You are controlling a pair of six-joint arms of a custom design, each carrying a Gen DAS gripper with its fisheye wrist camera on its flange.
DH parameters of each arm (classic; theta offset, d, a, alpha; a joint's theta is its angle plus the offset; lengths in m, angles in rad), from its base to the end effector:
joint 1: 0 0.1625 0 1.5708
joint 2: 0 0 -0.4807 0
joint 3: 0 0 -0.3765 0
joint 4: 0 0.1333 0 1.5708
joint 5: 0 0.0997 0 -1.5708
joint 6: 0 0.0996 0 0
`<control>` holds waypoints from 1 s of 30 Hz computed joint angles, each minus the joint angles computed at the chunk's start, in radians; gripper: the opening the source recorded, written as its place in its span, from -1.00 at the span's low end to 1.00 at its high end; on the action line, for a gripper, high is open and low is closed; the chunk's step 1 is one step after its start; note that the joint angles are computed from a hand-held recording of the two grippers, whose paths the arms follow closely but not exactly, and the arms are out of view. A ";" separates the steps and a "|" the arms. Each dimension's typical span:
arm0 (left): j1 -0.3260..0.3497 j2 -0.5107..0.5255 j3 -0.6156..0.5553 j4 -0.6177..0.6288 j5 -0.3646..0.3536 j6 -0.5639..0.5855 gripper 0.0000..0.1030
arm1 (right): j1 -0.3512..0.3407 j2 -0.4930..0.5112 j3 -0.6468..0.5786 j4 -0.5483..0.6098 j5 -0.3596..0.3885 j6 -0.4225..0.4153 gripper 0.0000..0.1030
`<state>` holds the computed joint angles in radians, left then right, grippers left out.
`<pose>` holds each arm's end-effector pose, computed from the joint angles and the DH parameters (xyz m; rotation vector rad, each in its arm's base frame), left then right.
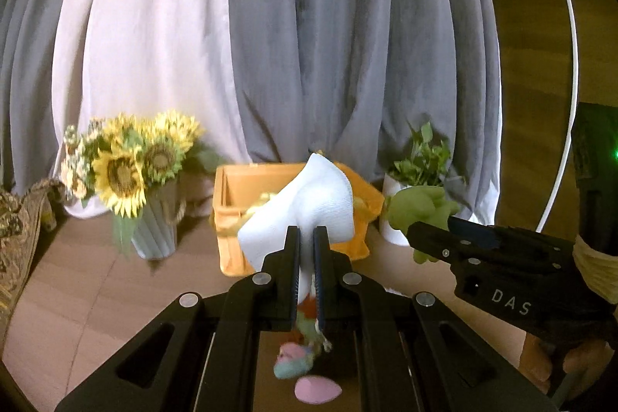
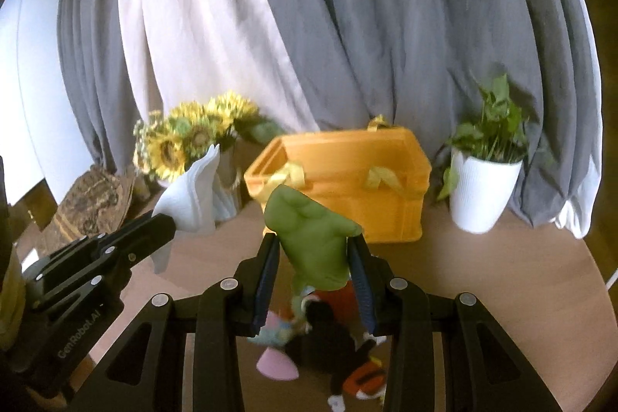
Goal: Organize soft objects
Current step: 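Lift the white cloth and green plush over the orange crate with both tools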
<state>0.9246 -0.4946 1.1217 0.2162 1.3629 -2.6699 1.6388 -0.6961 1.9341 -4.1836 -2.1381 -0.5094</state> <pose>-0.3097 -0.6661 0.0307 1.3925 2.4363 -1.0888 0.1199 -0.5869 0.1963 0.1065 -1.9788 1.4208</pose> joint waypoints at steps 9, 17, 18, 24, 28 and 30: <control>-0.004 0.029 -0.073 -0.029 0.007 0.048 -0.83 | -0.004 -0.005 -0.057 -0.030 0.045 -0.064 -0.26; -0.010 0.093 -0.196 -0.004 0.009 0.072 -0.83 | -0.029 -0.017 -0.122 0.001 0.091 -0.073 -0.26; -0.009 0.107 -0.223 0.010 0.011 0.074 -0.83 | -0.033 -0.019 -0.132 0.010 0.097 -0.076 -0.26; -0.007 0.185 -0.376 0.077 0.002 0.083 -0.83 | -0.047 -0.021 -0.193 0.052 0.122 -0.089 -0.26; -0.004 0.245 -0.494 0.132 -0.002 0.083 -0.83 | -0.057 -0.017 -0.244 0.094 0.124 -0.093 -0.26; -0.002 0.285 -0.572 0.173 -0.009 0.085 -0.83 | -0.064 -0.017 -0.271 0.125 0.126 -0.086 -0.26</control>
<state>0.9222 -0.2092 0.5500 0.3896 1.3543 -2.5846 1.5752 -0.7130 1.6632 -4.0586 -2.0125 -0.5952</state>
